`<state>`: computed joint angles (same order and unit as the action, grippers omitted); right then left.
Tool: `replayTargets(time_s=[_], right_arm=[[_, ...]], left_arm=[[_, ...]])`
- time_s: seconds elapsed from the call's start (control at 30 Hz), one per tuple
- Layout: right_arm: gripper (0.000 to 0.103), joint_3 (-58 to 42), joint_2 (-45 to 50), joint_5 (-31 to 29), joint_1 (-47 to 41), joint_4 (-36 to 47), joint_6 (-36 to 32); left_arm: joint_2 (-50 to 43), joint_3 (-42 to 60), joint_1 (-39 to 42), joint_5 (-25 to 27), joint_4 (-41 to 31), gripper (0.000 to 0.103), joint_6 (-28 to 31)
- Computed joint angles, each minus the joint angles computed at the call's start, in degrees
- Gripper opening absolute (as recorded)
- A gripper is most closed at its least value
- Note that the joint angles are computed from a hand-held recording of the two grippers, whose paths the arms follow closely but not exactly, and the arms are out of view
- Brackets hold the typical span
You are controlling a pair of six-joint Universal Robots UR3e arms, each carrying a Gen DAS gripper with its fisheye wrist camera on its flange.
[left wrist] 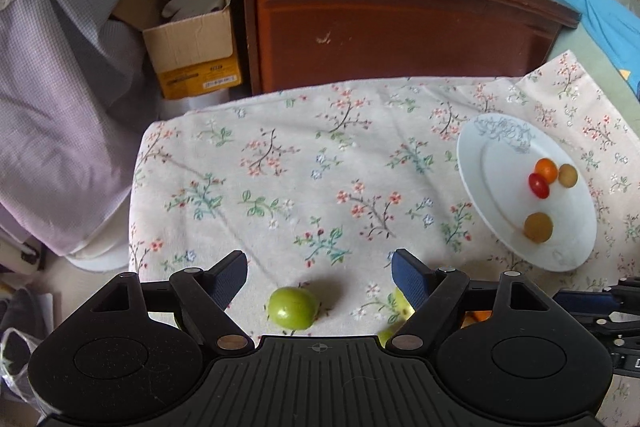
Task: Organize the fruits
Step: 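Move both open grippers back to the fruit cluster beside the plate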
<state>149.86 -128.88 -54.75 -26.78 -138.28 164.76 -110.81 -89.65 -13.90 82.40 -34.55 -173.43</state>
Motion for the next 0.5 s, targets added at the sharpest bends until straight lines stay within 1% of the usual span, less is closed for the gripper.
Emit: replayTargets(time_s=[0.13, 0.23, 0.4, 0.5], right_arm=[[0.032, 0.35, 0.40, 0.53, 0.81, -0.60, -0.91], [0.032, 0.66, 1.25, 0.27, 1.37, -1.83, -0.71], [0.032, 1.37, 4.73, -1.42, 3.61, -7.47, 1.55], [0.032, 1.65, 6.93, -2.31, 4.77, -10.82, 2.57]], left_arm=[[-0.61, -1.13, -0.24, 1.96, 0.48, 0.080, 0.14], [-0.80, -2.16, 0.00, 1.94, 1.01, 0.080, -0.02], [-1.71, -3.08, 0.19, 2.60, 2.37, 0.080, -0.52], [-1.93, -3.84, 0.69, 1.63, 3.47, 0.078, -0.90]])
